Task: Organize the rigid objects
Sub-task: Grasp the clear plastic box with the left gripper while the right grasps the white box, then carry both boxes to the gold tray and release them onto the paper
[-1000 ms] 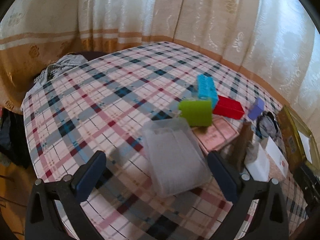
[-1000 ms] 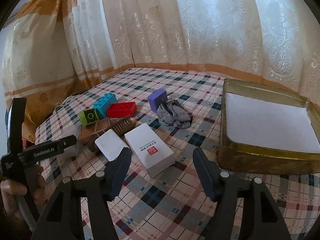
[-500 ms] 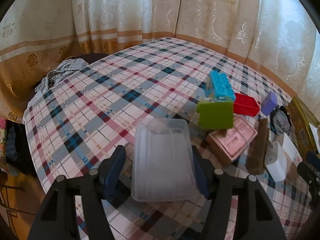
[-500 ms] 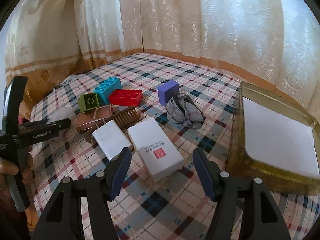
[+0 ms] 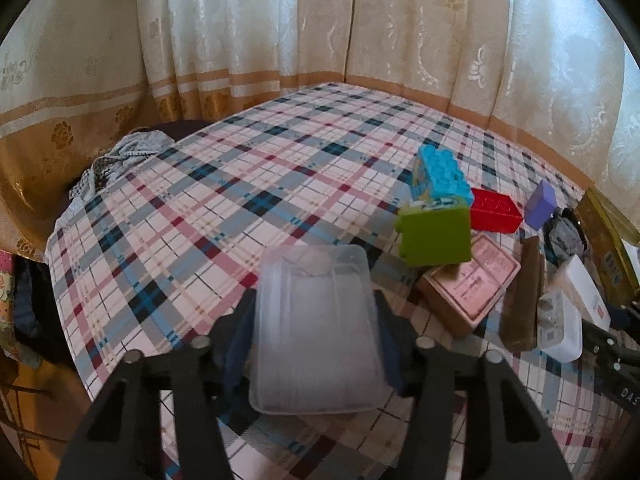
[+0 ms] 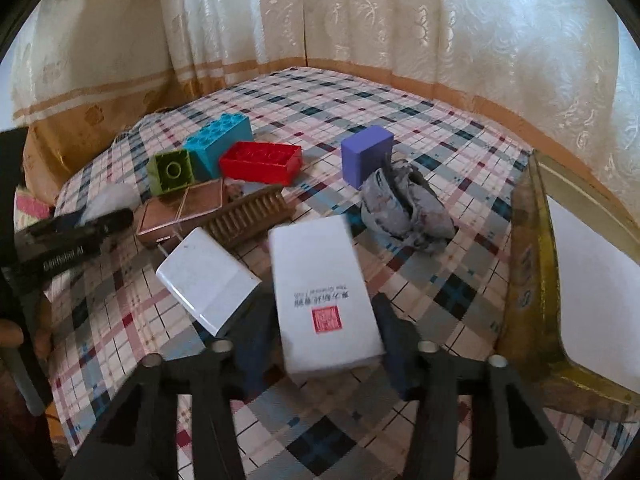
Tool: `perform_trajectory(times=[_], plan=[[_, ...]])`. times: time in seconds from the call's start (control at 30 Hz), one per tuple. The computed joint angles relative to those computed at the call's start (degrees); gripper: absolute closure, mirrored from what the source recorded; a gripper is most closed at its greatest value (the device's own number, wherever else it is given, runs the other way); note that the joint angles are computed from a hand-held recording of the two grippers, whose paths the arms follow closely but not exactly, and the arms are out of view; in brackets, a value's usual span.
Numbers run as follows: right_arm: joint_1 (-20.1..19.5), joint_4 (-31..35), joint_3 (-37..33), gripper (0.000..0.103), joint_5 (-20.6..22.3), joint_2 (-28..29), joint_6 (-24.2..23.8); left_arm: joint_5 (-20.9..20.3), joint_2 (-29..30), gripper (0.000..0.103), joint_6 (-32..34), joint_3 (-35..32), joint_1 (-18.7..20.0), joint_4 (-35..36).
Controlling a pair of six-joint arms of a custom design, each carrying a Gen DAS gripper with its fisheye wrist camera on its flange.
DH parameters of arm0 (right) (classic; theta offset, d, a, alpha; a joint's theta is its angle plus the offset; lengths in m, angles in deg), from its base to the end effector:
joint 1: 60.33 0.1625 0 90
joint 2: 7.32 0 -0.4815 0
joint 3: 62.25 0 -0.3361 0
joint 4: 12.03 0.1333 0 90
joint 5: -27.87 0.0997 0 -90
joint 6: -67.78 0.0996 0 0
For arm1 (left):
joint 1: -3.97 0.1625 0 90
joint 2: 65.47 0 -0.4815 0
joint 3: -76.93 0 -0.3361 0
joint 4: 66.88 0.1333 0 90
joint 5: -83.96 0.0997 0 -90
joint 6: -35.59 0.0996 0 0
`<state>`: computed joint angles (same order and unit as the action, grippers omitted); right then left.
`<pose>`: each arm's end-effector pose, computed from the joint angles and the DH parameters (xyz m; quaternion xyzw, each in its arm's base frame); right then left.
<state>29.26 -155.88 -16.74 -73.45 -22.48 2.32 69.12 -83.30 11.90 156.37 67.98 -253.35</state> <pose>0.1074 -0.8859 0.0688 0.5069 -0.8323 0.1176 0.1912 -0.1068 -0.7429 0.0503 -0.1675 0.7596 -0.4599 0.4283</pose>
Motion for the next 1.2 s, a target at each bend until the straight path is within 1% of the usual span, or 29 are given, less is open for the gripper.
perform_trajectory(times=[0.03, 0.1, 0.17, 0.23, 0.3, 0.37, 0.47, 0.6, 0.7, 0.83, 0.9, 0.93, 1.07, 1.2], plan=[[0.01, -0.38, 0.40, 0.060, -0.03, -0.11, -0.26, -0.42, 0.06, 0.049, 1.20, 0.18, 0.01, -1.66], [-0.07, 0.05, 0.67, 0.060, 0.31, -0.36, -0.21, -0.84, 0.11, 0.049, 1.60, 0.32, -0.03, -2.83], [-0.29, 1.30, 0.46, 0.060, 1.23, -0.63, 0.89, -1.44, 0.22, 0.049, 2.11, 0.47, -0.17, -4.14], [-0.80, 2.69, 0.62, 0.060, 3.37, -1.36, 2.34, -1.75, 0.37, 0.049, 1.95, 0.56, -0.41, -5.24], [-1.24, 2.20, 2.12, 0.060, 5.94, -2.55, 2.24, -0.99, 0.92, 0.049, 2.96, -0.06, -0.88, -6.56], [-1.52, 0.55, 4.12, 0.060, 8.46, -3.83, 2.07, -0.14, 1.82, 0.050, 6.36, -1.33, -1.58, -9.26], [-1.76, -0.13, 5.39, 0.060, 11.12, -4.94, 2.75, 1.11, 3.02, 0.050, 10.74, -3.44, -2.46, -11.81], [-1.93, -3.79, 7.71, 0.060, 12.58, -5.88, 2.14, 1.10, 4.12, 0.050, 14.53, -5.50, -3.28, -14.03], [-2.14, -4.70, 8.37, 0.060, 13.93, -6.44, 2.38, 1.00, 5.31, 0.050, 18.65, -7.56, -3.90, -16.41], [-2.54, -6.12, 8.89, 0.060, 15.87, -7.07, 3.11, -0.58, 7.32, 0.050, 26.55, -11.39, -4.86, -21.94], [-2.72, -6.50, 8.88, 0.060, 16.92, -7.38, 3.27, -0.83, 8.28, 0.050, 29.77, -13.48, -5.35, -23.12], [-2.82, -6.90, 8.98, 0.060, 17.42, -7.59, 3.45, -0.79, 9.14, 0.050, 32.37, -15.51, -5.70, -23.65], [-3.32, -8.02, 7.45, 0.060, 19.29, -7.93, 5.86, -2.01, 11.17, 0.050, 36.30, -20.67, -6.50, -23.15], [-4.14, -7.94, 4.03, 0.060, 20.37, -7.74, 9.29, -4.23, 14.05, 0.050, 39.47, -27.81, -7.12, -19.78]])
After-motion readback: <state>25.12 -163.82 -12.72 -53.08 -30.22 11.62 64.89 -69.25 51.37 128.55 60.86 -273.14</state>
